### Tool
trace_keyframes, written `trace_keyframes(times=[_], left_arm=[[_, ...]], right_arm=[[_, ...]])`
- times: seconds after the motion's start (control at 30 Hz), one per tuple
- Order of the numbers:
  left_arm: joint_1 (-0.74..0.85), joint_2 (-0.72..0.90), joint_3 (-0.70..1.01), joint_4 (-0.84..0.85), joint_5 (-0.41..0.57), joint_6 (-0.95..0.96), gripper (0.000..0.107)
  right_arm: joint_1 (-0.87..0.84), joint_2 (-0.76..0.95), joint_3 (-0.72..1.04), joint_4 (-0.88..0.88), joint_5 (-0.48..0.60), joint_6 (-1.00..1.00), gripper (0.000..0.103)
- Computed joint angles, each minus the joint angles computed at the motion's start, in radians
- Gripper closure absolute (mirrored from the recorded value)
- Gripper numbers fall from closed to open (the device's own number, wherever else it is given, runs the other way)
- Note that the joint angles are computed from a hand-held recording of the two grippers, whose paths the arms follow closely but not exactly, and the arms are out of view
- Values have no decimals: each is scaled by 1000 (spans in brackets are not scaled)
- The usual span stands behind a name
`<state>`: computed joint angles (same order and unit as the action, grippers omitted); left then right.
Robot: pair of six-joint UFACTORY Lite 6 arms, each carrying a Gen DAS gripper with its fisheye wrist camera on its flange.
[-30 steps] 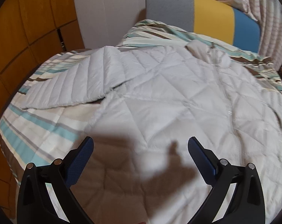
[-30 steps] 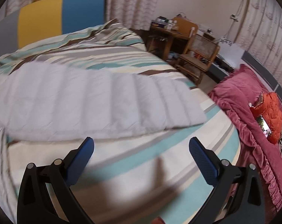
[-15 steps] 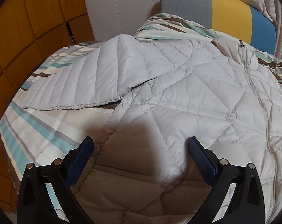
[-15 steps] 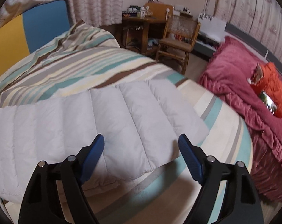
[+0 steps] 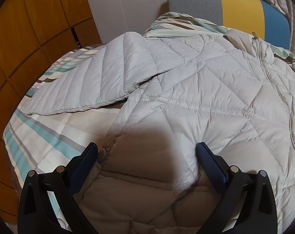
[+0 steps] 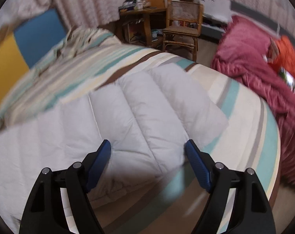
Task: Fold large clothes
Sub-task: 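Move the right tool to the sleeve beside it and grasp its cuff, then lift the sleeve cuff with the right tool and fold it across the jacket body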
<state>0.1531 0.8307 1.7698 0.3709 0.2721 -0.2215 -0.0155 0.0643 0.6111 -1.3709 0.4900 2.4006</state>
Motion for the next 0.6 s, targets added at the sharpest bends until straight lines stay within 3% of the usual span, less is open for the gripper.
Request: trace_keyframes(times=[0.13,0.3,0.4,0.47,0.5,0.57,0.6], left_arm=[[6,-2,-2,-48,0,45,7],[24,-26,-18,-142,-11,130,7],[45,-55,-35,-111,-34,82,7],[59,-41,-7,-90,-26,46,7],[65,-21,22,-138,-4,89,7],[80,37,96,-275,56,210,7],[85,52,107,-305,63,233,7]], right_arm=[[35,-104,-76,110,44,12,25],[-37,-44,-52,37,16,63,25],[-55,1,-3,44,25,35,39],[-63,27,22,18,23,39,64],[-66,40,36,5,20,36,68],[-73,46,42,-35,8,57,86],[-70,48,47,-44,4,60,88]])
